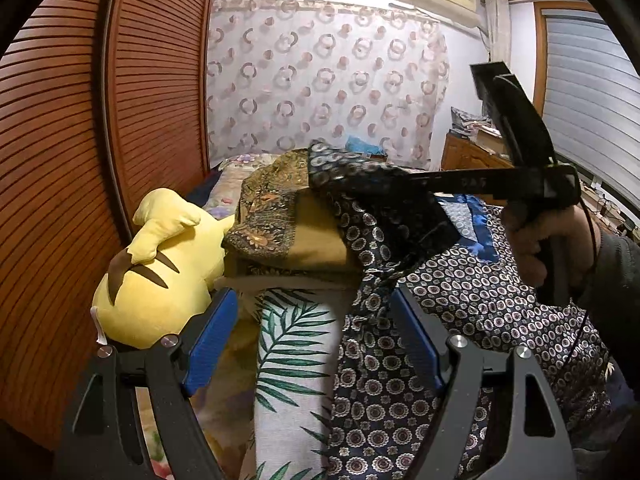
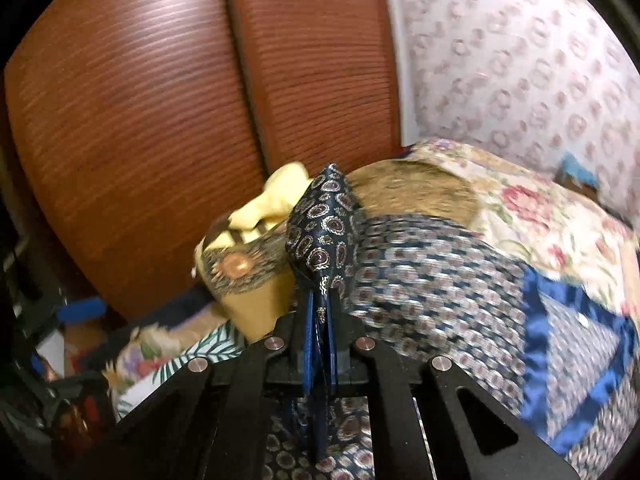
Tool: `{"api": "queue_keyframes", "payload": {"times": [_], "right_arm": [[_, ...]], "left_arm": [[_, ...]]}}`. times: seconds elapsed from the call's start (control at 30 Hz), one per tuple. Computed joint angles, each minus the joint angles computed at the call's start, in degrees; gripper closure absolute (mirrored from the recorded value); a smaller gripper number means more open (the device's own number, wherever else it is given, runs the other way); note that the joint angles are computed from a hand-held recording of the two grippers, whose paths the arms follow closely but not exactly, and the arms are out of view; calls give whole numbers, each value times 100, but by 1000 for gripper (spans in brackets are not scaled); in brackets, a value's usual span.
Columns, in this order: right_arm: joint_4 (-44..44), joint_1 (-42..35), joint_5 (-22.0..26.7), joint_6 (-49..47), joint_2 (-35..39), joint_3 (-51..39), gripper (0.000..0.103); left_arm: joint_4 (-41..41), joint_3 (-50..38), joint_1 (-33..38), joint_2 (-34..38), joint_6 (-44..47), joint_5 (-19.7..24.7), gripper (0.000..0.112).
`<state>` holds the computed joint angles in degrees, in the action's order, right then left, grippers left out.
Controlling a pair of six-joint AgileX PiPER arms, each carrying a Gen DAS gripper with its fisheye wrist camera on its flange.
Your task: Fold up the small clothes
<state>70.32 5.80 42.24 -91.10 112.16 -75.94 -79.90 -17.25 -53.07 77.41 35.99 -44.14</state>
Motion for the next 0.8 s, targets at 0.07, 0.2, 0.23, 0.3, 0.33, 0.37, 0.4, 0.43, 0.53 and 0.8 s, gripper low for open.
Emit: {"api": "queue_keyframes", "payload": {"times": [0.07, 0.2, 0.23, 0.3, 0.33, 0.37, 0.4, 0.43, 0.53, 0.8], "right_arm": [[-86, -142, -174, 227, -15, 20, 97], [-257, -317, -537, 321, -115, 250, 97], [-300, -338, -637, 354, -97, 267, 97], [-261, -402, -652, 357, -187, 409, 97], [-249, -410, -676, 340, -208, 447, 95], [-224, -419, -751, 270, -257, 516, 90], [-175, -420, -857, 170, -340, 607, 85], [-86, -427, -948, 28, -427, 717, 83], [-68, -501, -955, -41, -724, 946, 58], [140, -769, -644, -509, -921, 1247, 47]], "left_arm": [[-18, -33, -29, 20, 45, -22, 33], [-68, -106, -112, 62, 80, -66, 33], [-81, -123, -133, 72, 91, -77, 33], [-71, -150, -119, 85, 114, -56, 33], [-57, -173, -90, 92, 135, -26, 33], [-51, -190, -83, 102, 143, -15, 33], [-38, -214, -59, 111, 158, 11, 33], [-9, -219, -47, 120, 144, 25, 33], [74, -299, -24, 229, 57, 67, 33], [415, -564, 28, 620, -235, 220, 33]]}}
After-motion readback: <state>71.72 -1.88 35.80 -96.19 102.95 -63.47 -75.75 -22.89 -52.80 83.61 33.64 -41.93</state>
